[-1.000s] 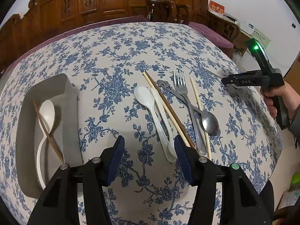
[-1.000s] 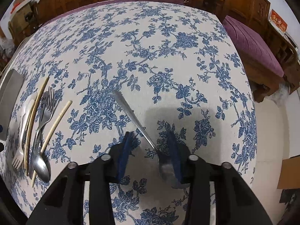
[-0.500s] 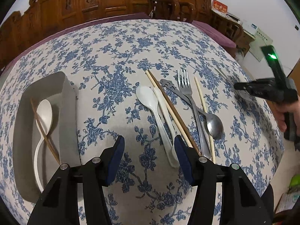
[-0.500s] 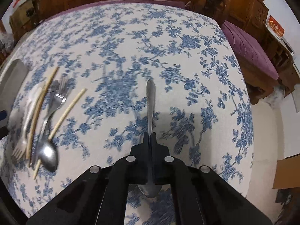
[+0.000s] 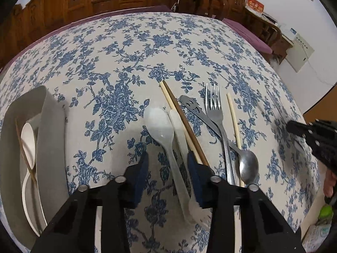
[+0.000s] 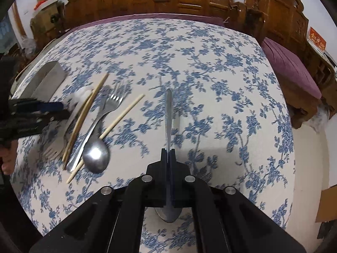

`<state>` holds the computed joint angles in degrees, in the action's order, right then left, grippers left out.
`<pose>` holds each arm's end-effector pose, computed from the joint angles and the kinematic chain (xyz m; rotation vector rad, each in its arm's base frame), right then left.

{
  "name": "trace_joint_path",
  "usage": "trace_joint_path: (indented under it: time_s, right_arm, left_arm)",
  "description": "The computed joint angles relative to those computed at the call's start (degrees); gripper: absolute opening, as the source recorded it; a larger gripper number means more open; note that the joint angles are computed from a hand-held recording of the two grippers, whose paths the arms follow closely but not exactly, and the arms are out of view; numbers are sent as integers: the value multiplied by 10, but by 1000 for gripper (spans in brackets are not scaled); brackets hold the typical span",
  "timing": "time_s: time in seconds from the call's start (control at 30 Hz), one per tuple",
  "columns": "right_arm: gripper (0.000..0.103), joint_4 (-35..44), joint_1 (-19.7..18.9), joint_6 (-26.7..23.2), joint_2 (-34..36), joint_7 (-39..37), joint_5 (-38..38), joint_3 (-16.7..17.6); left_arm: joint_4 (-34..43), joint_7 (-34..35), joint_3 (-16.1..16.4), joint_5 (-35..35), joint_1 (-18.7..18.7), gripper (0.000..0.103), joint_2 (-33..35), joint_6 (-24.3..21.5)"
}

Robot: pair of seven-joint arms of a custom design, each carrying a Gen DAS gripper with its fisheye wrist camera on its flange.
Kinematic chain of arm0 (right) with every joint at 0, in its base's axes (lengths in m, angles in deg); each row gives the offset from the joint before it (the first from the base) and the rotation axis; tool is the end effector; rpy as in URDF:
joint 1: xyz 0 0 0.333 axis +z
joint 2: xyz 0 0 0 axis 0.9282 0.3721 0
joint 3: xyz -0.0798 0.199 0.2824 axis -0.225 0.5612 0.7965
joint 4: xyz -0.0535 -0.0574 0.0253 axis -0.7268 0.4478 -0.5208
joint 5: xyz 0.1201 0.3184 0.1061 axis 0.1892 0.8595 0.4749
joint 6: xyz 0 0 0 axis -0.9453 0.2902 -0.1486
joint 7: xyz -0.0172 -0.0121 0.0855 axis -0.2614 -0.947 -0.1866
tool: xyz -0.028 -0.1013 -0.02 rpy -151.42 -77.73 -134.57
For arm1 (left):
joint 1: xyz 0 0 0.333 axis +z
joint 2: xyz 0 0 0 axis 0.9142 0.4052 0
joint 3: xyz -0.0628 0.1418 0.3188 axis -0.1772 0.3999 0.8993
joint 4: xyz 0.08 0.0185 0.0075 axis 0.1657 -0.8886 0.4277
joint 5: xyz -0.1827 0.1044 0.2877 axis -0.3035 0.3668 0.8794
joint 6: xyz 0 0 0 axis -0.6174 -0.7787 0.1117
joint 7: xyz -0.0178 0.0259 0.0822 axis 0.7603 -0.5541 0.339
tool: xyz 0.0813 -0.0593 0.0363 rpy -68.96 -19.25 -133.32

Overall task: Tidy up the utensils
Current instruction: 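Grasp the white plastic spoon with the left tool while the right tool holds the metal spoon, then drop the white spoon into the grey tray with the left tool while the right tool carries the metal spoon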

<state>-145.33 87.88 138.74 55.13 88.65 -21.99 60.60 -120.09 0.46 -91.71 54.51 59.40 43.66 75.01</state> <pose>0.5992 0.2235 0.4434 -2.2182 1.5221 -0.3456 0.5947 -0.2095 0.4343 -1.8638 2.1809 -0.6370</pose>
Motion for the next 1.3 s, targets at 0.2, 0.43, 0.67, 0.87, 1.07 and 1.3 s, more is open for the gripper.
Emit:
trace_joint_path:
  time_s: [0.2, 0.43, 0.67, 0.87, 1.07, 1.3]
  right_arm:
    - [3, -13, 1, 10, -11, -14, 10, 9]
    - [3, -20, 8, 16, -21, -19, 18, 16]
    - [3, -21, 22, 22, -31, -15, 19, 22]
    - [3, -11, 34, 25, -37, -5, 22, 30]
    - [3, 9, 47, 24, -36, 0, 28, 39]
    - [3, 36, 63, 23, -30, 8, 31, 45]
  left_arm:
    - [15, -40, 21, 46, -20, 25, 12, -22]
    - [12, -48, 16, 52, -17, 7, 8, -27]
    - [-24, -43, 16, 62, -12, 6, -30, 1]
    - [-51, -20, 15, 49, -2, 6, -76, 22]
    - [-73, 7, 21, 27, 6, 6, -118, 34]
    - [-96, 38, 36, 2, 14, 6, -152, 40]
